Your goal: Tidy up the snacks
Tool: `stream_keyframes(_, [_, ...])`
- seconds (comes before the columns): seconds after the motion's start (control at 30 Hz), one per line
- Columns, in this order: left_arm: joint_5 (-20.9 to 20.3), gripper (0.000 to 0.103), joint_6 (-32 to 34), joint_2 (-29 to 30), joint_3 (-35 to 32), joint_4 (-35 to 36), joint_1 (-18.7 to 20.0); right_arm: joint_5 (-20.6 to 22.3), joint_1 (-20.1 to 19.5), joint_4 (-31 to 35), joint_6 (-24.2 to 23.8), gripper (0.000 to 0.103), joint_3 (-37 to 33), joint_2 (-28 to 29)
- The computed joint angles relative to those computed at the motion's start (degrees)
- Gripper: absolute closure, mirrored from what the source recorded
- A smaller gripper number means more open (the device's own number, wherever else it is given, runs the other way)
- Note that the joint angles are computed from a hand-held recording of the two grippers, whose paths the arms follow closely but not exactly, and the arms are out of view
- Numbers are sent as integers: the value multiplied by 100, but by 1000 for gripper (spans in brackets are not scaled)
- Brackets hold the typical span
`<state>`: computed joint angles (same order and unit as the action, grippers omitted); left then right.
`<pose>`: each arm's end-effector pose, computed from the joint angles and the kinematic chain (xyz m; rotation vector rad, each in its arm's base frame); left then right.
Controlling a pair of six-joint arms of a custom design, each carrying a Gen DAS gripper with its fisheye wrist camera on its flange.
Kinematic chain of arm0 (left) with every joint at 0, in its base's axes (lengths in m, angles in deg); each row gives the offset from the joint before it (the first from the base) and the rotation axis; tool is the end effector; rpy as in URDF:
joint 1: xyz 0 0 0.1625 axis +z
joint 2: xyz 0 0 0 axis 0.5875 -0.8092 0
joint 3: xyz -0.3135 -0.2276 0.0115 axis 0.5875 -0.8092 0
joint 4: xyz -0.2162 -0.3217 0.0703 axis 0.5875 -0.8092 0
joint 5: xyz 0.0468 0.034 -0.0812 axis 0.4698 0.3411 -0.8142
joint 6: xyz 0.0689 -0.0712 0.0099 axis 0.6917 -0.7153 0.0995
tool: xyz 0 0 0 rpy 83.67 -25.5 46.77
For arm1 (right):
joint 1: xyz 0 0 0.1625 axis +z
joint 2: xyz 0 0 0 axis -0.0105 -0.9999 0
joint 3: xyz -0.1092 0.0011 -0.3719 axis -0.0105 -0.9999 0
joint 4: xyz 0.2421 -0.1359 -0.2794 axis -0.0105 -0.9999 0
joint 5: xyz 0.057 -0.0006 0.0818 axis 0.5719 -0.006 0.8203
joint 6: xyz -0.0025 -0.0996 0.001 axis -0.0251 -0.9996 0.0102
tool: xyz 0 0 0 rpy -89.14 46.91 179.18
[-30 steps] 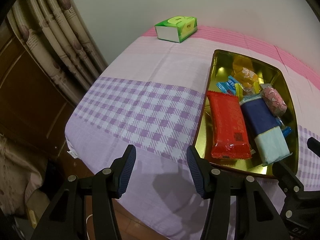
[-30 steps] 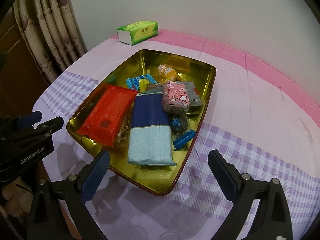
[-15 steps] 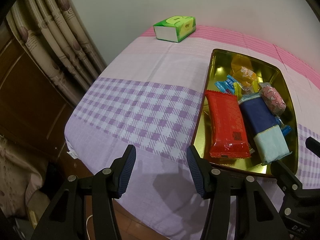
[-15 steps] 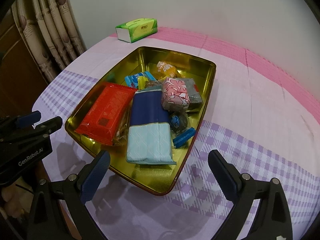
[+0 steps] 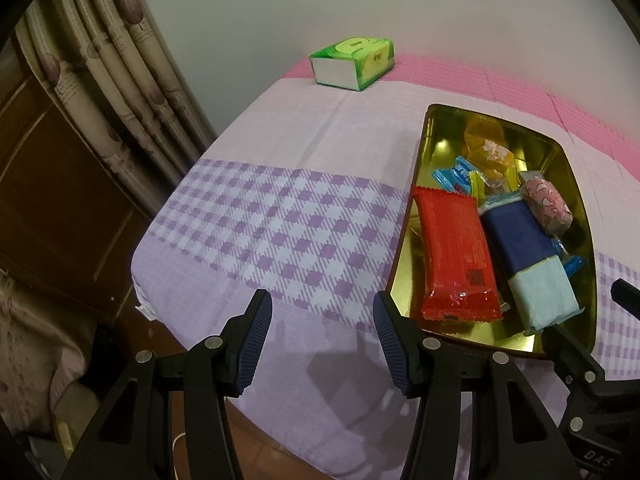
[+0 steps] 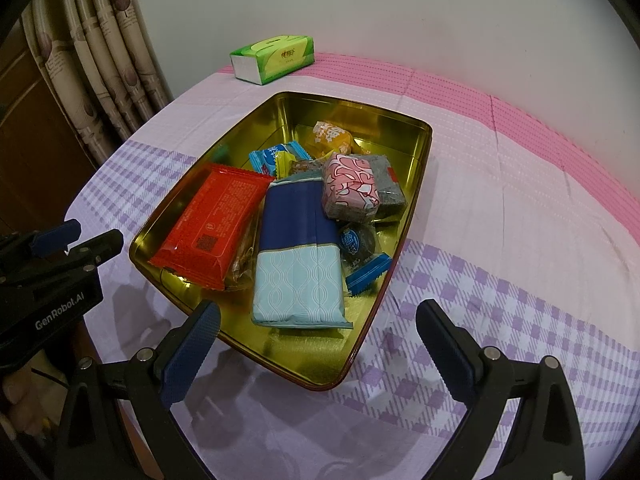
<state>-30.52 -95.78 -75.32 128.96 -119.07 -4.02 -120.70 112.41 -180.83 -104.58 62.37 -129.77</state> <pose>-0.1891 -0.3644 0.1702 -0.2952 1.9429 -0.7086 0.2597 -0.4310 0.0922 0.8982 -2.4116 0.2897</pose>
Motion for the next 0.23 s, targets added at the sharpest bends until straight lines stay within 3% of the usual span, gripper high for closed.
stream_keyframes(0.23, [-16, 49, 22, -14, -10, 21, 14, 9, 1, -8, 14, 6, -4, 3])
